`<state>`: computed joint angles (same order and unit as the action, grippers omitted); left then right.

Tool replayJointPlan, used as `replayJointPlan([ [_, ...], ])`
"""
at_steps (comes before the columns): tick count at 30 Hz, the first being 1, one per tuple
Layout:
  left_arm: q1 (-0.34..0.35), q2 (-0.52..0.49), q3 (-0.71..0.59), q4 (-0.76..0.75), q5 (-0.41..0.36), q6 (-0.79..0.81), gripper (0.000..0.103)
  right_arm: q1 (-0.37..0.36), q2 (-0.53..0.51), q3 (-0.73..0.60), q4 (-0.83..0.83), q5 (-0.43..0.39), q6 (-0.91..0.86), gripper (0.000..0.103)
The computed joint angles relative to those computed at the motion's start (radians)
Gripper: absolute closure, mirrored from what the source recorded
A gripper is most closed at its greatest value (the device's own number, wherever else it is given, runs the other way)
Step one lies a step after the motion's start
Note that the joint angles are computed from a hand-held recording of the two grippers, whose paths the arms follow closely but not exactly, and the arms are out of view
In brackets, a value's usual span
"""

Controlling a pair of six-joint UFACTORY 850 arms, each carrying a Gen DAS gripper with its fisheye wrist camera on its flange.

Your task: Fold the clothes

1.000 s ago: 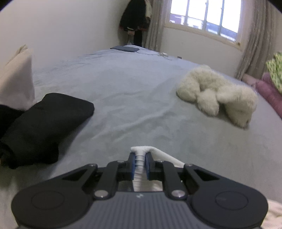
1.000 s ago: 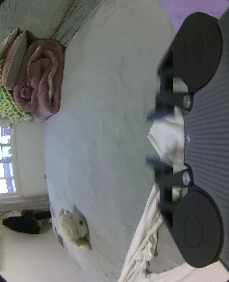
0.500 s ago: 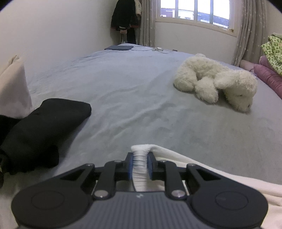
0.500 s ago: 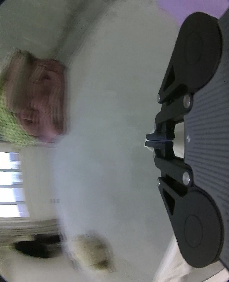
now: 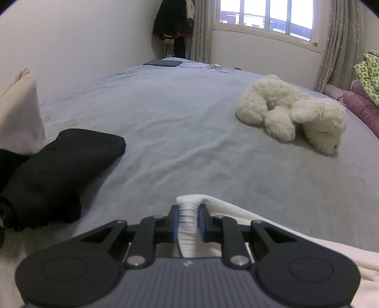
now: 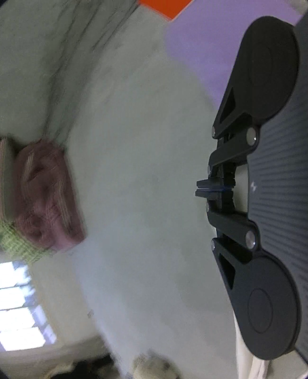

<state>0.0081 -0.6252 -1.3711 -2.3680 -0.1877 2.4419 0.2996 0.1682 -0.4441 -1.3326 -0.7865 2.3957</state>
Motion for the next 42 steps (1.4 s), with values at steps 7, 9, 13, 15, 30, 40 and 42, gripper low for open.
replayJointPlan([
  [7,-0.003,0.000,0.001,-0.005,0.009,0.025,0.085,-0.046,0.040,0.021,-0.022,0.197,-0.176,0.092],
  [9,0.000,0.000,0.000,0.041,0.009,-0.024,0.085,-0.048,0.037,0.020,-0.105,0.195,-0.156,0.088],
  [13,-0.001,0.001,0.002,0.043,0.009,-0.023,0.085,-0.098,0.006,0.013,-0.296,0.228,-0.068,0.047],
  [15,-0.002,0.000,0.001,0.037,0.009,-0.012,0.085,-0.118,-0.021,0.000,-0.308,0.267,-0.078,0.047],
  [30,0.003,-0.001,0.000,0.034,0.001,-0.070,0.085,0.124,0.091,0.081,-0.407,-0.171,-0.046,0.099],
  [40,-0.002,0.000,0.004,-0.013,0.014,-0.015,0.085,0.070,0.130,0.099,-0.278,0.028,-0.266,0.101],
  [42,-0.001,0.000,0.002,0.010,0.014,-0.033,0.085,0.042,0.131,0.095,-0.198,0.144,-0.387,0.101],
])
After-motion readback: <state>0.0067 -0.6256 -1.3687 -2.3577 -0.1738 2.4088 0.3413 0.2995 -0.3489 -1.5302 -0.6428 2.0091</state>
